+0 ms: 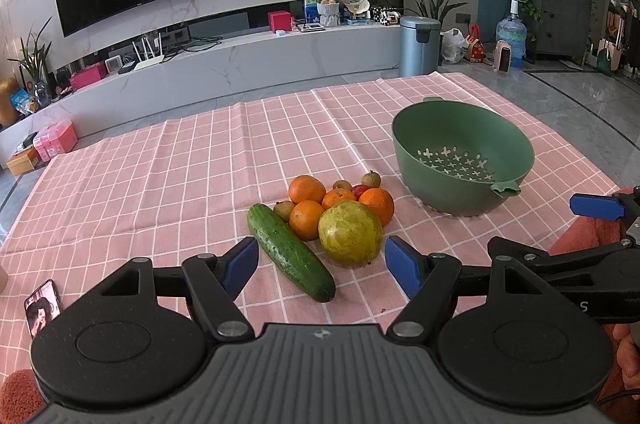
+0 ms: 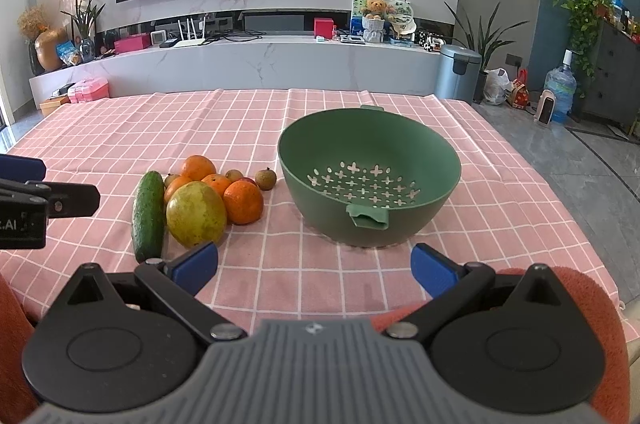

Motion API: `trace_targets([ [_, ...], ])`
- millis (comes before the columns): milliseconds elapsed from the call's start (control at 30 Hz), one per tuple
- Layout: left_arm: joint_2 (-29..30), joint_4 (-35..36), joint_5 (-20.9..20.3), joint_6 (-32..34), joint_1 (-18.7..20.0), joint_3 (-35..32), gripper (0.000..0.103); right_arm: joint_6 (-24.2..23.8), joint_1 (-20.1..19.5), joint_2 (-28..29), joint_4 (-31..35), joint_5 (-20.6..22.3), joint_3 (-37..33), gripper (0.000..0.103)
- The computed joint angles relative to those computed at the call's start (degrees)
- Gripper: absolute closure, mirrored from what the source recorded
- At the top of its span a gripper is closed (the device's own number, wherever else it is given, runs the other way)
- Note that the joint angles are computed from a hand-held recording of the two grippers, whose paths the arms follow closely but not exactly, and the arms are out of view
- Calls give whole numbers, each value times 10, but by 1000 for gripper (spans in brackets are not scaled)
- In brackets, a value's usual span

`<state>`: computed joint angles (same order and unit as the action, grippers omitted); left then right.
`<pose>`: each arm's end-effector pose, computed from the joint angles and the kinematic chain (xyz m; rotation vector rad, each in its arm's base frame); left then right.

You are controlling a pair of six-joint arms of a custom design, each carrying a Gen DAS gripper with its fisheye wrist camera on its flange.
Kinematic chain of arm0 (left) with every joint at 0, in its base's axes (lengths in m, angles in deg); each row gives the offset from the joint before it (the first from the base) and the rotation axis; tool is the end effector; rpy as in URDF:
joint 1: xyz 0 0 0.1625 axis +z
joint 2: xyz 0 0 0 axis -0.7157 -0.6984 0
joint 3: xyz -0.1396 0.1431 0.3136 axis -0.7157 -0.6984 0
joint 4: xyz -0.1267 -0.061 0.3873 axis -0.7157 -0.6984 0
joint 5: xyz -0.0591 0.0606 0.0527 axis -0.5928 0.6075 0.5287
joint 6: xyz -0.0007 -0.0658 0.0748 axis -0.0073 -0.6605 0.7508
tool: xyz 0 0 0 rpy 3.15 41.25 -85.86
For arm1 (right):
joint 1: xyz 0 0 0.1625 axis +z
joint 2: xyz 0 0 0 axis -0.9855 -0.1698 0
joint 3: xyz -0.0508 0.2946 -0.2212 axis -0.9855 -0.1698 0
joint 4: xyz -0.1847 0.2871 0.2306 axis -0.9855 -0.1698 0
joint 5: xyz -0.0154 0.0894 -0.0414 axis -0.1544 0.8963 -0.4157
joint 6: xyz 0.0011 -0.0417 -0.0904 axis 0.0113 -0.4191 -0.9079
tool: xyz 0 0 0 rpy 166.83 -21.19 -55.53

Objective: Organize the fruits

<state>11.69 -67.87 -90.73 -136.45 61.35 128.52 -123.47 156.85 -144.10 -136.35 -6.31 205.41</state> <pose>-0.4390 -0.3522 0.0019 0.3516 2.0622 -1.0148 0.0368 -0.4002 0.3657 0.8710 -2.2860 0.9107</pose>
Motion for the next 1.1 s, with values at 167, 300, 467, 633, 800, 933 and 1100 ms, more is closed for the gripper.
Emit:
trace_targets([
  [167,0,0,0,0,0,0,18,1,0,0,1,1,-1,4],
  [300,0,1,0,0,0,0,18,2,-1,1,1,1,-1,4],
  [467,0,2,-1,-1,-1,0,18,3,-1,2,0,1,-2,4],
  [633,0,2,-1,-2,-1,-1,18,3,-1,3,2,0,-3,4],
  [800,-8,-27,-8,23,3,10,18,16,6,15,32,-1,-18,5],
  [933,-29,-80,-22,44,17,33,22,25,28,53,48,-28,-38,5],
  [1100,-42,-138,-43,71,46,47,40,41,36,97,51,-16,-52,15],
])
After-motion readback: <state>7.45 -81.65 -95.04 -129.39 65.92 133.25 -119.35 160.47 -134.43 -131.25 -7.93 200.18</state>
